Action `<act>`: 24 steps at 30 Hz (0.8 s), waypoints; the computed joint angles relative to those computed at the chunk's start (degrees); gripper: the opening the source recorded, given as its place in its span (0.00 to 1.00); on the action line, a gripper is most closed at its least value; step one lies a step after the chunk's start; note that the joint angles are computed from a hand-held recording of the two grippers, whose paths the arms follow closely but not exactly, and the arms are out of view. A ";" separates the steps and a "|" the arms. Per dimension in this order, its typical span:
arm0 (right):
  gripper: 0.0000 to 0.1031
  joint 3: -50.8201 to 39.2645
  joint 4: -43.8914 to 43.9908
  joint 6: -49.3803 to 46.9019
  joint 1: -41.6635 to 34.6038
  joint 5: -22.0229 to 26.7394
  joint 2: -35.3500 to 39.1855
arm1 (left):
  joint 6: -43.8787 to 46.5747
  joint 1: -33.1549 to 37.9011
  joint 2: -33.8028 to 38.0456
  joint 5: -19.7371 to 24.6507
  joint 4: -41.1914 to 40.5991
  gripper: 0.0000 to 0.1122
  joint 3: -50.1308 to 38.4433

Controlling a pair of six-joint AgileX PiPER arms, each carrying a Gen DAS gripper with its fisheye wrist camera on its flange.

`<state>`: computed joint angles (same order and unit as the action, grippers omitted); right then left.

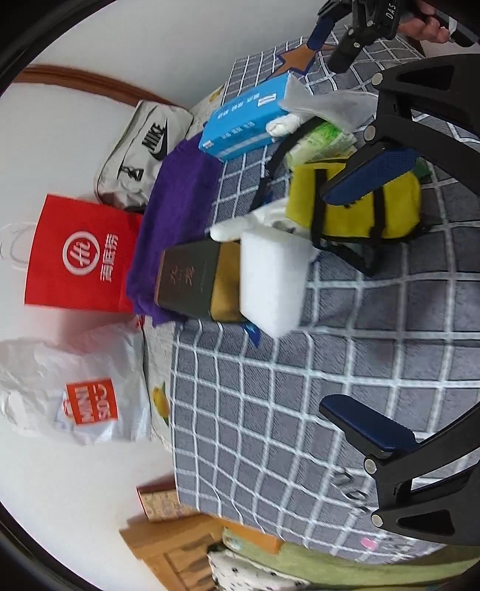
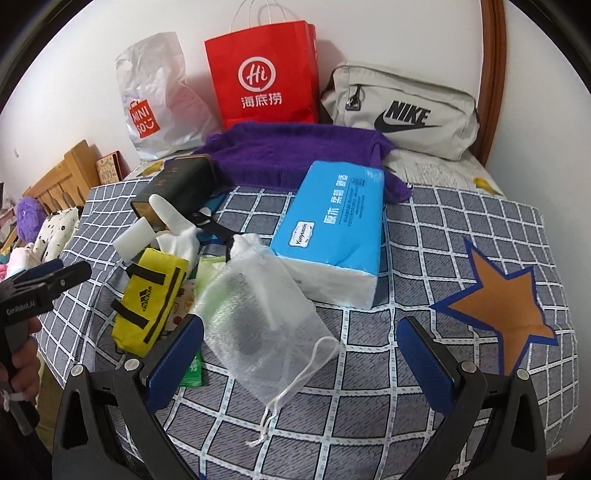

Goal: Organize soft objects
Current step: 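Grasp the white sponge with the left tool while the right tool grasps the mesh bag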

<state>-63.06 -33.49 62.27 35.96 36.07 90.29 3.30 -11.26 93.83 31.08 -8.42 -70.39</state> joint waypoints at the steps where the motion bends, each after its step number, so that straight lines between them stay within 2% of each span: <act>1: 1.00 0.25 0.56 -0.61 -0.42 -0.76 -0.04 | 2.02 0.28 1.09 0.21 -1.59 0.92 -1.09; 9: 1.00 1.85 5.57 -7.67 -4.01 -7.31 0.41 | 14.26 2.47 10.13 3.74 -12.67 0.92 -10.48; 19: 1.00 1.15 12.61 -17.73 -5.68 -11.86 3.70 | 19.70 3.74 17.00 5.53 -16.56 0.91 -16.71; 24: 1.00 -1.30 19.19 -25.05 -6.52 -12.27 7.52 | 21.78 4.26 18.67 6.48 -19.30 0.84 -17.93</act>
<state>-64.36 -14.30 37.22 29.44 23.79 97.81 25.09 -7.00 112.50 37.56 -27.72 -88.33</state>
